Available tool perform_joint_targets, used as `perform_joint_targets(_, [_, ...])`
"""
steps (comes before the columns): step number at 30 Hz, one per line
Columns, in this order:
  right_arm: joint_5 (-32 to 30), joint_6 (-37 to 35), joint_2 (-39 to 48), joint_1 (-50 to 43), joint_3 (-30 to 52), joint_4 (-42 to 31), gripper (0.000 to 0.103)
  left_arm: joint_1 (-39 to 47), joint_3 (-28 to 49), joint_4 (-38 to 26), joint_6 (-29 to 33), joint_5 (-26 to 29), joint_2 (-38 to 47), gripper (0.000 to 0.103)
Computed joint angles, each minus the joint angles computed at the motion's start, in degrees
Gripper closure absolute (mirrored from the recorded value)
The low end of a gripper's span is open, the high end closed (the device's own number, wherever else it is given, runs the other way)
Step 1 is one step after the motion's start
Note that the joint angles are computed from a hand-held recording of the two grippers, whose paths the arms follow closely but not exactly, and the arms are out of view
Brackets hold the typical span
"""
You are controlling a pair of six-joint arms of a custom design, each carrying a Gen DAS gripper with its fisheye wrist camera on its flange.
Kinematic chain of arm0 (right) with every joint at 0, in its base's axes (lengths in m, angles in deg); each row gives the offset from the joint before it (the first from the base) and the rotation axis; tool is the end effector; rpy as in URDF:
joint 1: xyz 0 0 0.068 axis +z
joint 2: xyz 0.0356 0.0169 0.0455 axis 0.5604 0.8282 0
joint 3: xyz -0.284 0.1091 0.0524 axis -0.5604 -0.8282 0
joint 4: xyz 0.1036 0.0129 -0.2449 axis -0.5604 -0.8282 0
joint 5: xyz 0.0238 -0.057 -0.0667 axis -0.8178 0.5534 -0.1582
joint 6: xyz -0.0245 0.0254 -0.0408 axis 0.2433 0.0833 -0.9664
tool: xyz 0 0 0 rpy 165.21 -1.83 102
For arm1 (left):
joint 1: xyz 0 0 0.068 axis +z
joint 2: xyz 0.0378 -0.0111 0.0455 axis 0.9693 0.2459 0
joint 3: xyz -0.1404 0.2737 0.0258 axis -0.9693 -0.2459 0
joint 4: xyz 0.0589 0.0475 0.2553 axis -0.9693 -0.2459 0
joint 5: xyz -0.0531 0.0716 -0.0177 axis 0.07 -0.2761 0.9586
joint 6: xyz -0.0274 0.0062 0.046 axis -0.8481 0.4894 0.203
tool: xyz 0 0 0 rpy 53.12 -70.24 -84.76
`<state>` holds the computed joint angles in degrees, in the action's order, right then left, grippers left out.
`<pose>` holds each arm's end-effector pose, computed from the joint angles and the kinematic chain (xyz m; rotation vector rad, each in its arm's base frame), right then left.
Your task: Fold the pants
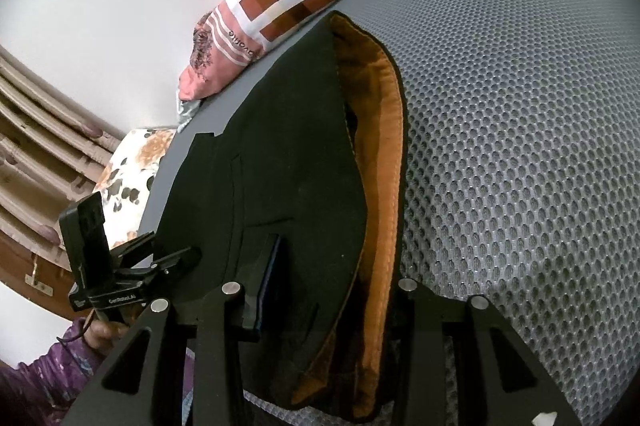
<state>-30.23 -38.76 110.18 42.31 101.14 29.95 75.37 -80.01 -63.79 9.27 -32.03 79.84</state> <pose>0.2546 0.0609 0.0324 -0.3020 2.5211 1.0495 0.1641 -0.0089 0.0900 0.1988 2.5958 -0.2577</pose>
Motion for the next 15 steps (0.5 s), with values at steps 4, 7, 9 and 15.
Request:
perform_joint_targets(4, [1.36,0.49,-0.5,0.91,-0.81,1.26,0.069,-0.13,-0.11,0.47,-0.13,-0.27,0.23,0.037])
perform_joint_targets(7, [2.13,1.07,-0.88,1.52,-0.9,1.3,0.069,-0.38,-0.24,0.75,-0.47,-0.6,0.19,0.037])
perform_joint_targets(9, [1.97,1.73,-0.91,1.58,-0.75,0.96,0.069,-0.62,-0.33,0.99,-0.73,-0.82,0.23,0.036])
perform_joint_targets(15, [2.34,0.29,-1.55,1.58,0.57,-2.58,0.069,-1.53,-0.74,1.51,-1.38,-1.84,-0.11,0.036])
